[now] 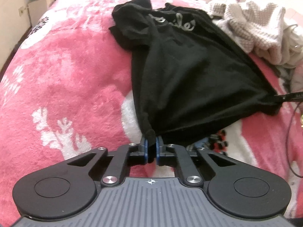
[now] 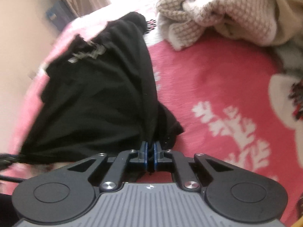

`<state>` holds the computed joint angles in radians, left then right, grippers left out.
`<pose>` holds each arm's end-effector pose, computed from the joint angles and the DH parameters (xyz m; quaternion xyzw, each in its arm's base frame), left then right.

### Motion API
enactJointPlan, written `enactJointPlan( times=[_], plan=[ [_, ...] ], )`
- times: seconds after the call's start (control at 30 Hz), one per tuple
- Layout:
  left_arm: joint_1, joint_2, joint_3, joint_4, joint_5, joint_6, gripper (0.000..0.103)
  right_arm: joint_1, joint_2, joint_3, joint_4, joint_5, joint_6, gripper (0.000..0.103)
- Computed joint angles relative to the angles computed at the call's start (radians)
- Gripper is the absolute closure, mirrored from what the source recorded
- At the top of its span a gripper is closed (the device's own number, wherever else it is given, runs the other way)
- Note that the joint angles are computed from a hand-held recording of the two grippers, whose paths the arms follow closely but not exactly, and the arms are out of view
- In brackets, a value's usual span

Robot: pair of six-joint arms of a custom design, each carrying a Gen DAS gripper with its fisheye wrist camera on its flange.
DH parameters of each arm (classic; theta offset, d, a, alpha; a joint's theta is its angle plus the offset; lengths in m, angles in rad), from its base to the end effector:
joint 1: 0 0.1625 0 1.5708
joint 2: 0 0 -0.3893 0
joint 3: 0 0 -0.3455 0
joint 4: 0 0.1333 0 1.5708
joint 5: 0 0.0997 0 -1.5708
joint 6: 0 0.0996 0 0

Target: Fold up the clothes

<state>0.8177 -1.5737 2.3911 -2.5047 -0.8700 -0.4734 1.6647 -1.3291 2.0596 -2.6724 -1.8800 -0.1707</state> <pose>-0.0905 -0.3854 0.2358 0.1109 0.9313 -0.2419 0.2488 0.1473 -0.4661 0.2577 0.0999 -0.9664 0.1763 0.1582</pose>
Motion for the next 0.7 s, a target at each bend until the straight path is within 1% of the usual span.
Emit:
enactJointPlan(
  times=[0.07, 0.1, 0.2, 0.27, 0.3, 0.33, 0.4, 0.43, 0.47, 0.5, 0.53, 0.63, 0.7],
  plan=[
    [0.022, -0.022, -0.024, -0.008, -0.059, 0.002, 0.099, -0.046, -0.021, -0.051, 0.108, 0.136, 0.071, 0.096],
    [0.037, -0.027, -0.038, -0.025, -0.085, 0.001, 0.099, -0.065, -0.021, -0.076, 0.143, 0.191, 0.098, 0.096],
    [0.089, -0.024, -0.092, -0.12, -0.147, 0.001, 0.099, -0.106, 0.02, -0.172, 0.204, 0.338, 0.182, 0.096],
    [0.137, 0.007, -0.141, -0.198, -0.168, -0.003, 0.099, -0.123, 0.069, -0.234, 0.194, 0.416, 0.236, 0.096],
    [0.16, 0.024, -0.169, -0.234, -0.179, -0.008, 0.099, -0.128, 0.097, -0.262, 0.169, 0.439, 0.265, 0.095],
    [0.189, 0.051, -0.198, -0.262, -0.192, -0.02, 0.099, -0.134, 0.126, -0.284, 0.134, 0.458, 0.295, 0.093],
    [0.245, 0.113, -0.253, -0.312, -0.206, -0.043, 0.097, -0.15, 0.183, -0.316, 0.058, 0.47, 0.372, 0.087],
    [0.272, 0.149, -0.277, -0.337, -0.203, -0.051, 0.096, -0.156, 0.205, -0.328, 0.031, 0.46, 0.407, 0.072],
    [0.297, 0.184, -0.302, -0.359, -0.2, -0.061, 0.085, -0.157, 0.222, -0.335, 0.014, 0.43, 0.433, 0.056],
    [0.318, 0.217, -0.325, -0.367, -0.187, -0.082, 0.076, -0.155, 0.23, -0.336, 0.001, 0.399, 0.442, 0.054],
    [0.335, 0.236, -0.334, -0.381, -0.19, -0.094, 0.075, -0.153, 0.234, -0.331, -0.012, 0.373, 0.441, 0.054],
    [0.375, 0.272, -0.346, -0.431, -0.217, -0.117, 0.074, -0.153, 0.222, -0.292, -0.047, 0.351, 0.397, 0.052],
    [0.388, 0.269, -0.333, -0.467, -0.241, -0.11, 0.068, -0.137, 0.212, -0.272, -0.068, 0.315, 0.344, 0.052]
  ],
)
